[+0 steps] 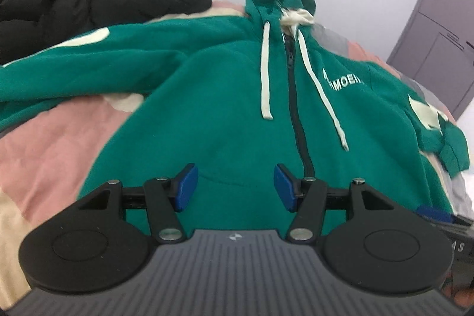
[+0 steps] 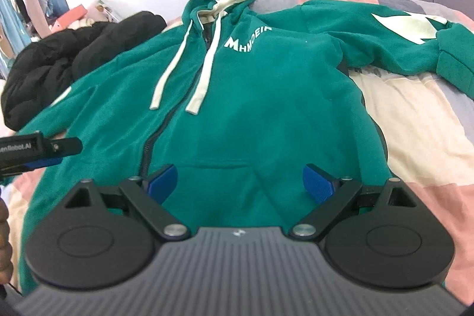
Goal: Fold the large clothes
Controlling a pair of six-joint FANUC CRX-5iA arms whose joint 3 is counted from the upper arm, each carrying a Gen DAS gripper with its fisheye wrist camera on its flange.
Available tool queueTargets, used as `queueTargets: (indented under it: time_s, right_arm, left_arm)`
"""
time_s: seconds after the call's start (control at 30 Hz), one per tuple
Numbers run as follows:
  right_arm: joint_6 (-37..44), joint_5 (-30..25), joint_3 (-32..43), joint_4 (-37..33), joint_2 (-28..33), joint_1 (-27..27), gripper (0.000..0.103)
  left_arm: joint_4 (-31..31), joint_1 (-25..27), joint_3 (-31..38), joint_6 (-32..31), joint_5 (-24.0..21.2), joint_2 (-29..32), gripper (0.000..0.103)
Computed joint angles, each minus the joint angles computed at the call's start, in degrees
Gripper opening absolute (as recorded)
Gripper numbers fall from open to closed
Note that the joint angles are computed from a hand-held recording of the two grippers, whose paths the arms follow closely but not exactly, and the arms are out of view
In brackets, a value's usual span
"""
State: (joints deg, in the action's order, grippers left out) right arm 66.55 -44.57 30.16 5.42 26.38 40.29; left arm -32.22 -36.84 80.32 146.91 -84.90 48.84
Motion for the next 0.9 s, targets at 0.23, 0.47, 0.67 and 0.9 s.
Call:
queueTargets:
  time_s: [0.23, 0.47, 0.67, 0.9]
  right_arm:
    - [2.3, -5.0, 4.9, -0.7, 3.7, 0.4, 0.071]
    - [1.6, -9.8, 7.2, -3.9, 4.8, -0.1, 0.069]
    - [-4.4, -4.1, 3.2, -5.1, 1.5, -1.4, 0.070]
    - [-6.7, -1.2, 4.0, 0.6, 1.7, -2.7, 0.071]
  left_arm:
    - [6.8, 2.1, -7.6, 1.0, 3.8, -2.3, 0.063]
    - [9.1, 2.8, -9.2, 0.5, 5.0, -2.9, 0.063]
    - [8.8, 2.4, -12.9, 1.3, 8.2, -5.5, 0.063]
    - [7.1, 1.6, -13.4, 1.6, 9.2, -6.0, 0.063]
